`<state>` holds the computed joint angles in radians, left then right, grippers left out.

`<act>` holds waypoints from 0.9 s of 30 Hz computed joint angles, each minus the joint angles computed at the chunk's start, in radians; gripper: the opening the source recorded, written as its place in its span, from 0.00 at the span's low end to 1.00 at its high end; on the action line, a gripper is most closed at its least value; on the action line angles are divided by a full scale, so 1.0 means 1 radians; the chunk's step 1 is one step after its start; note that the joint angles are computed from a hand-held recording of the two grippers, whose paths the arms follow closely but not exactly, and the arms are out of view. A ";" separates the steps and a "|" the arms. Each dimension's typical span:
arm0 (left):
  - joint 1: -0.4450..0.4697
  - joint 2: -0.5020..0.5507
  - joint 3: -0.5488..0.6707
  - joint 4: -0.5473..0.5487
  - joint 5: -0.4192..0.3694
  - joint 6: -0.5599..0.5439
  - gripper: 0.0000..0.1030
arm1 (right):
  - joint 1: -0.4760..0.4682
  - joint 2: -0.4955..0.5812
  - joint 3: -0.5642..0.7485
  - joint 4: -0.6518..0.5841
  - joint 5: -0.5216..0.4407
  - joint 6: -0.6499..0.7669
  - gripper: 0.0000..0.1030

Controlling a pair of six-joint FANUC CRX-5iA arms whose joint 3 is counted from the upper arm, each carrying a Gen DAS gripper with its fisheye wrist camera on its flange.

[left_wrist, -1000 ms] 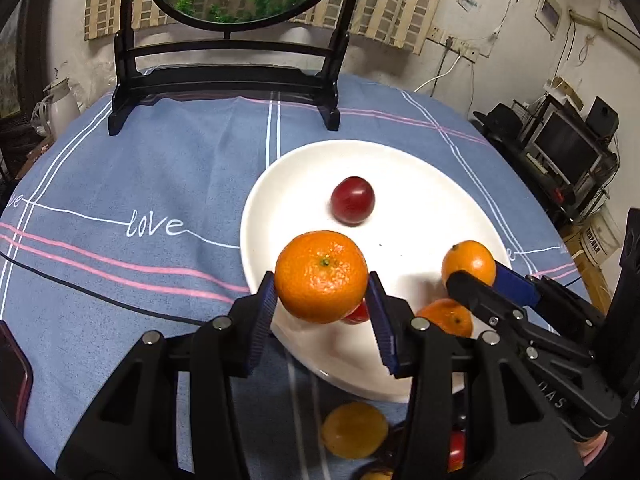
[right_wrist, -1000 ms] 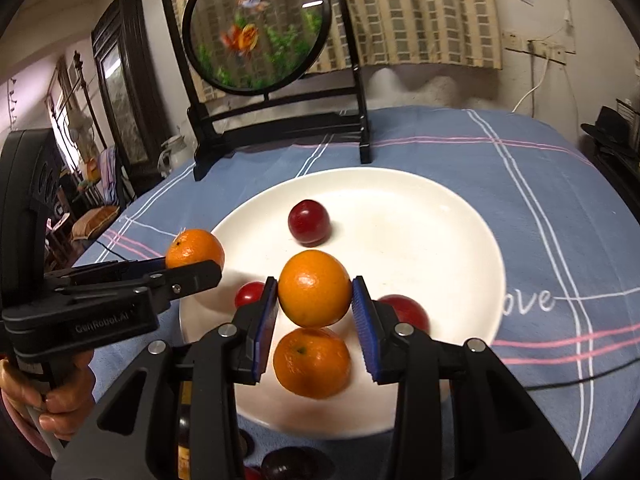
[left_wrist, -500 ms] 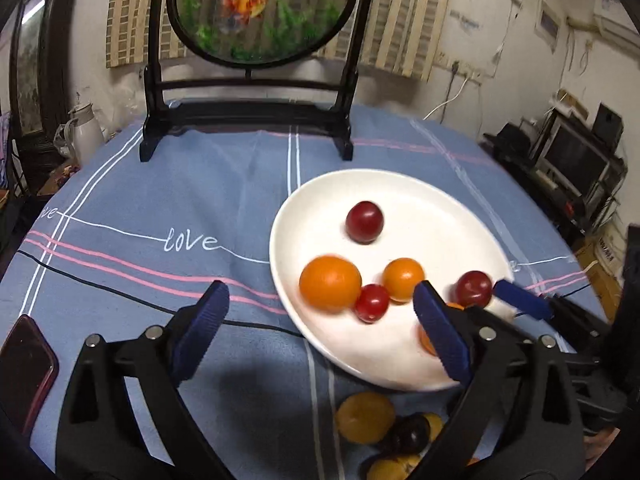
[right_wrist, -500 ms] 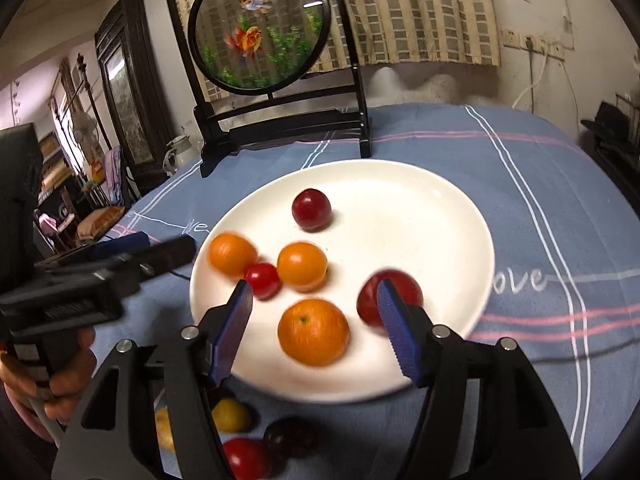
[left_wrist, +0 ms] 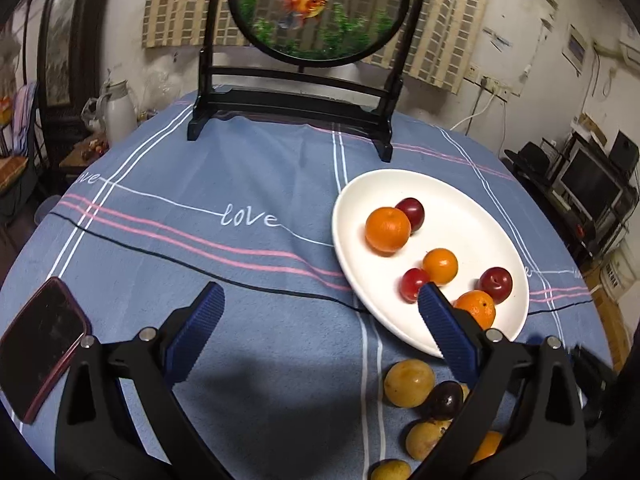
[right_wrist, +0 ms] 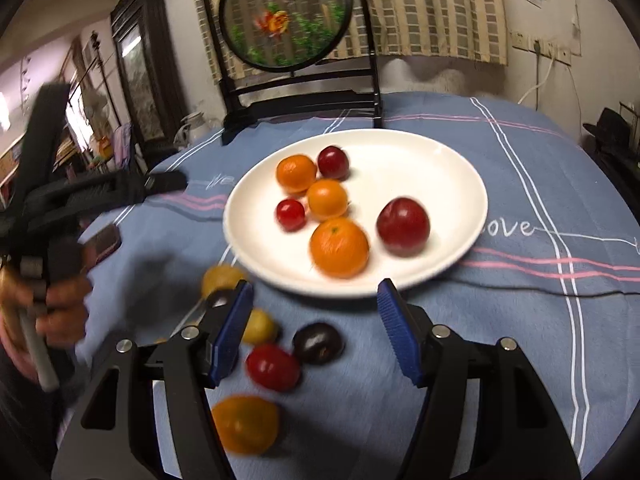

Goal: Organize fruits
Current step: 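Lift both open tools away from the plate, then grasp a large orange with the right tool while the left tool grasps a small yellow fruit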

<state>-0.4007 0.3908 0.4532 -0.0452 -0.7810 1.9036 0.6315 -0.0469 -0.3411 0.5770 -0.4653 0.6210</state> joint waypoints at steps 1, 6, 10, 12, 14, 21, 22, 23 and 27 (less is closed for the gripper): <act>0.004 -0.007 -0.009 0.005 0.006 0.005 0.96 | 0.011 -0.013 -0.009 -0.013 -0.008 0.011 0.63; 0.010 -0.027 -0.037 0.018 0.028 0.003 0.96 | 0.083 -0.081 -0.056 0.004 -0.071 0.019 0.63; 0.011 -0.032 -0.046 0.039 0.032 -0.020 0.96 | 0.128 -0.048 -0.004 -0.068 -0.205 0.082 0.63; 0.009 -0.039 -0.055 0.040 0.041 -0.028 0.96 | 0.125 -0.038 0.019 -0.137 -0.221 0.130 0.63; 0.007 -0.047 -0.063 0.030 0.047 -0.027 0.96 | 0.118 -0.047 0.010 -0.151 -0.198 0.125 0.63; 0.010 -0.047 -0.064 0.040 0.039 -0.035 0.96 | 0.124 -0.028 0.032 -0.161 -0.232 0.129 0.50; 0.010 -0.048 -0.065 0.038 0.039 -0.035 0.96 | 0.126 -0.025 0.034 -0.157 -0.235 0.127 0.50; 0.010 -0.047 -0.064 0.038 0.036 -0.035 0.96 | 0.128 -0.023 0.035 -0.154 -0.238 0.127 0.49; 0.011 -0.045 -0.058 0.034 0.025 -0.033 0.96 | 0.139 -0.012 0.046 -0.137 -0.267 0.131 0.42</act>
<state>-0.3899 0.3455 0.3949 -0.0109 -0.7556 1.8708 0.7709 -0.0593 -0.2947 0.4399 -0.7325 0.7515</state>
